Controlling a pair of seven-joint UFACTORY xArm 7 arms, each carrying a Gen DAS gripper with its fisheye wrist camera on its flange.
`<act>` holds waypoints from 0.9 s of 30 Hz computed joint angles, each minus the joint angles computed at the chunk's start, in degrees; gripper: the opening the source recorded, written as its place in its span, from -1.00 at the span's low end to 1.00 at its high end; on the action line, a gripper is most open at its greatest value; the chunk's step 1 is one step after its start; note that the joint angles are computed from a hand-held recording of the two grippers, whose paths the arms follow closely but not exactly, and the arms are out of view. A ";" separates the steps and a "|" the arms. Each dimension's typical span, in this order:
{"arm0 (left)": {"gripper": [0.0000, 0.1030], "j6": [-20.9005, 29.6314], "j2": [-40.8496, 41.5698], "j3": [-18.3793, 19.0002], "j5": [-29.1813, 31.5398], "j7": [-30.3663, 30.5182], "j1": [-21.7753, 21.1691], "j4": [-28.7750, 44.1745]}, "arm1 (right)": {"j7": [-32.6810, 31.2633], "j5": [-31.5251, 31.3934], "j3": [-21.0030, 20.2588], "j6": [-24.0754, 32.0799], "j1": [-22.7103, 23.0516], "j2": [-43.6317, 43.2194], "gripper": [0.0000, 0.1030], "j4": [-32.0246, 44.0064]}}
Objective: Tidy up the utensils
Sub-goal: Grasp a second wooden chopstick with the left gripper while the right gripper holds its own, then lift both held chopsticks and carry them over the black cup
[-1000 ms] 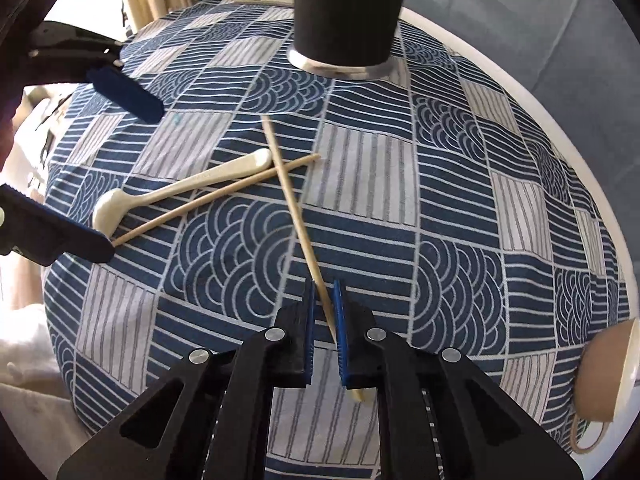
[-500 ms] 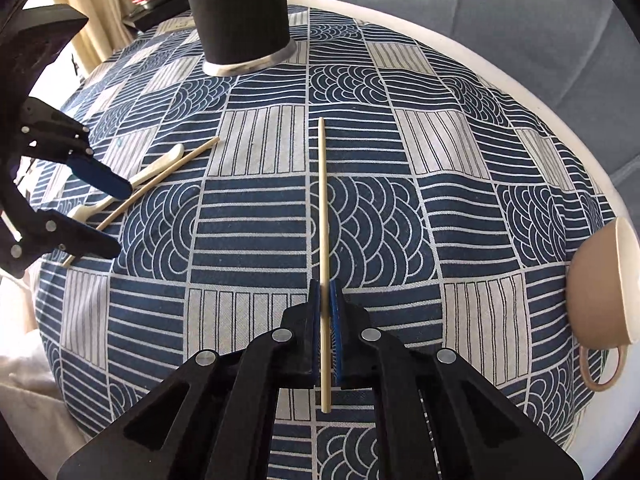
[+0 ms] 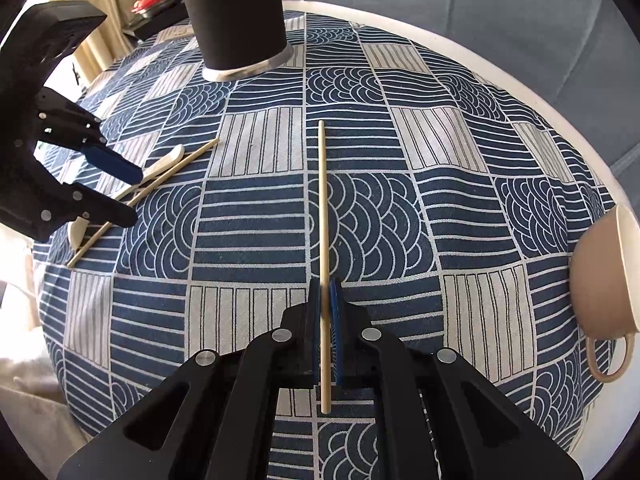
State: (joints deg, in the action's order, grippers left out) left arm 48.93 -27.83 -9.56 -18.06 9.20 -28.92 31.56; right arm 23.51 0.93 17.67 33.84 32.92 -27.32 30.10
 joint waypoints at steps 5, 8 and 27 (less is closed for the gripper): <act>-0.18 -1.07 1.19 -1.28 1.26 -1.33 -0.23 0.00 | 1.19 -0.62 0.64 -0.62 -0.35 -0.27 -0.90 -0.36; -0.90 -0.57 2.38 -1.26 2.11 -3.02 0.14 0.52 | 1.62 0.77 -0.36 -1.40 0.30 -1.13 -0.91 -1.35; -0.90 4.22 -8.02 2.54 1.28 -1.48 4.11 -0.46 | 0.41 4.12 -3.04 -3.73 -1.51 -6.82 -0.91 0.75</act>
